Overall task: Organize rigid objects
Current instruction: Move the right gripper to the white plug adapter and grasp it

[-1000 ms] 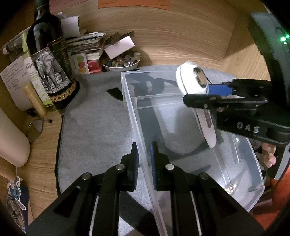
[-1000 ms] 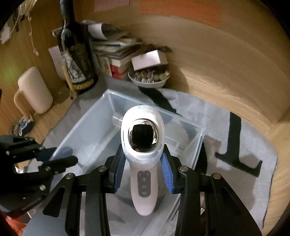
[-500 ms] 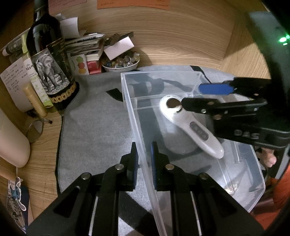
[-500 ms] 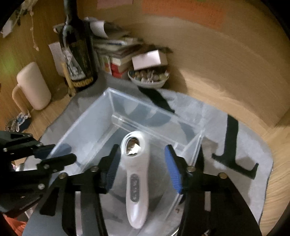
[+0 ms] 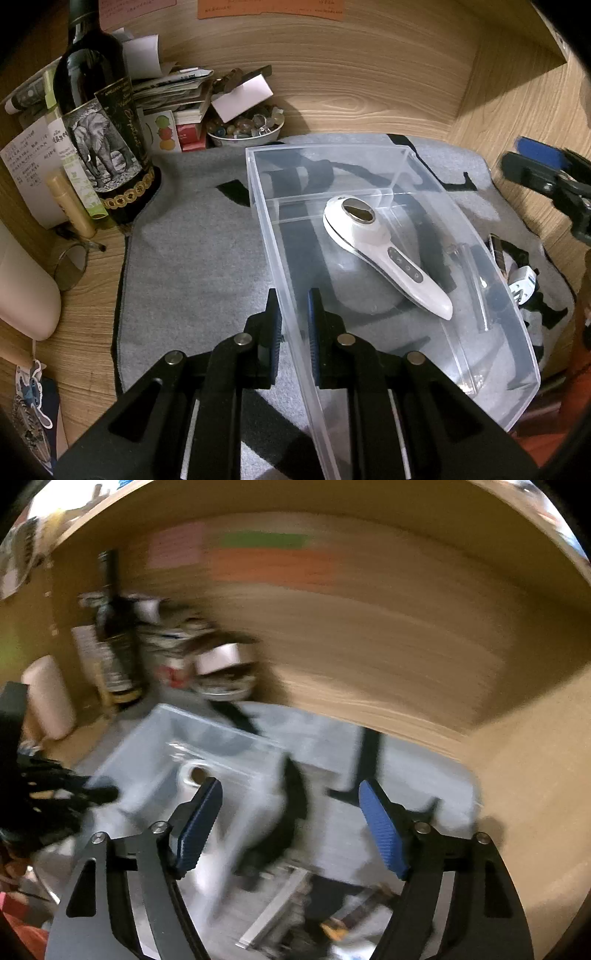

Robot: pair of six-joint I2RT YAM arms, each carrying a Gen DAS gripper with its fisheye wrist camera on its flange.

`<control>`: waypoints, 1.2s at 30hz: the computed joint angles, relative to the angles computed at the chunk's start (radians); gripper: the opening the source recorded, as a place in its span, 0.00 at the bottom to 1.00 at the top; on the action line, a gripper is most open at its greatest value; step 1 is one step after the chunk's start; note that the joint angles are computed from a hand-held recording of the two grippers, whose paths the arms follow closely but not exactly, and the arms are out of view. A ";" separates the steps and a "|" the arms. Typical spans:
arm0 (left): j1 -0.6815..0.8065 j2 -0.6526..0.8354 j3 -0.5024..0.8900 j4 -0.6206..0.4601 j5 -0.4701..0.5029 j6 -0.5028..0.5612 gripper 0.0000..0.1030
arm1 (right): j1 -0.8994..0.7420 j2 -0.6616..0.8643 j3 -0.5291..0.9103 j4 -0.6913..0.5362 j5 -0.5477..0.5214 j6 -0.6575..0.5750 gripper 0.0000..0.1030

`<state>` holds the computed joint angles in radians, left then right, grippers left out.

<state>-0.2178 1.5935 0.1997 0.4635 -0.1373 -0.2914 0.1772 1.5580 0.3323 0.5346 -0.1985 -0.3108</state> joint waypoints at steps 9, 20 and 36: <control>0.003 0.004 0.000 0.005 0.006 0.000 0.12 | -0.296 0.139 -0.052 0.110 -0.046 0.001 0.78; -0.009 0.032 0.004 0.017 -0.005 -0.009 0.12 | -0.359 0.450 -0.045 0.239 -0.083 -0.021 0.77; -0.005 0.041 0.004 0.026 0.000 -0.005 0.12 | -0.363 0.398 -0.052 0.181 -0.145 -0.040 0.25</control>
<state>-0.2229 1.6350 0.2034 0.4899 -0.1372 -0.2962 -0.1859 1.9565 0.2800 0.7161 -0.3437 -0.3504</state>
